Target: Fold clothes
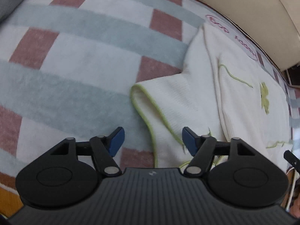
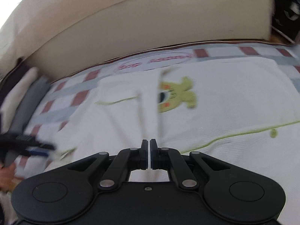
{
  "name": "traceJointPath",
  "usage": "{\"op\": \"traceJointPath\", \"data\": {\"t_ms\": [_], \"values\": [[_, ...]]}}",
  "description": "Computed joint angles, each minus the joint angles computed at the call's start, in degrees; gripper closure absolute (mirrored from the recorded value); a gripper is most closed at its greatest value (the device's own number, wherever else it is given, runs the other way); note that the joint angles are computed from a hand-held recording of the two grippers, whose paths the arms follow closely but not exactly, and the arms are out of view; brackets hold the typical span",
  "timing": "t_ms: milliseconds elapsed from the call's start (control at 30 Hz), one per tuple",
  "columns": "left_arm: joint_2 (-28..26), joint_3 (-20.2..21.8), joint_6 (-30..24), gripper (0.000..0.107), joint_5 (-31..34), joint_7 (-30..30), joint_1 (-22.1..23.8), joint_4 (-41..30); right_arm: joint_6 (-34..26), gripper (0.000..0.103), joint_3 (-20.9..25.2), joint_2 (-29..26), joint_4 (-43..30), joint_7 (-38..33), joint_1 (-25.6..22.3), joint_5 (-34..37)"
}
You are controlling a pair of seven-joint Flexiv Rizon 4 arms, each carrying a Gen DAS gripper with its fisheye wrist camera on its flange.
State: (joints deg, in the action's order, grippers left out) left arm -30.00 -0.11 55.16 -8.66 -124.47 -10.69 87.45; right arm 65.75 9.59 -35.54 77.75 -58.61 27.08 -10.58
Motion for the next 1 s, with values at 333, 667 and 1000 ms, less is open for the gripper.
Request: {"op": "traceJointPath", "data": {"t_ms": [333, 667, 1000], "values": [[-0.06, 10.44, -6.46, 0.101, 23.18, -11.92, -10.35, -8.75, -2.95, 0.081, 3.61, 3.56, 3.27, -4.49, -2.45, 6.89], [5.1, 5.73, -3.3, 0.06, 28.2, -14.2, -7.86, -4.93, -2.15, 0.042, 4.09, 17.6, 20.28, 1.19, -9.11, 15.59], [-2.23, -0.26, -0.3, 0.06, 23.11, 5.22, -12.75, -12.44, -11.2, 0.042, 13.6, 20.32, 18.2, -19.28, -19.34, 53.68]]}}
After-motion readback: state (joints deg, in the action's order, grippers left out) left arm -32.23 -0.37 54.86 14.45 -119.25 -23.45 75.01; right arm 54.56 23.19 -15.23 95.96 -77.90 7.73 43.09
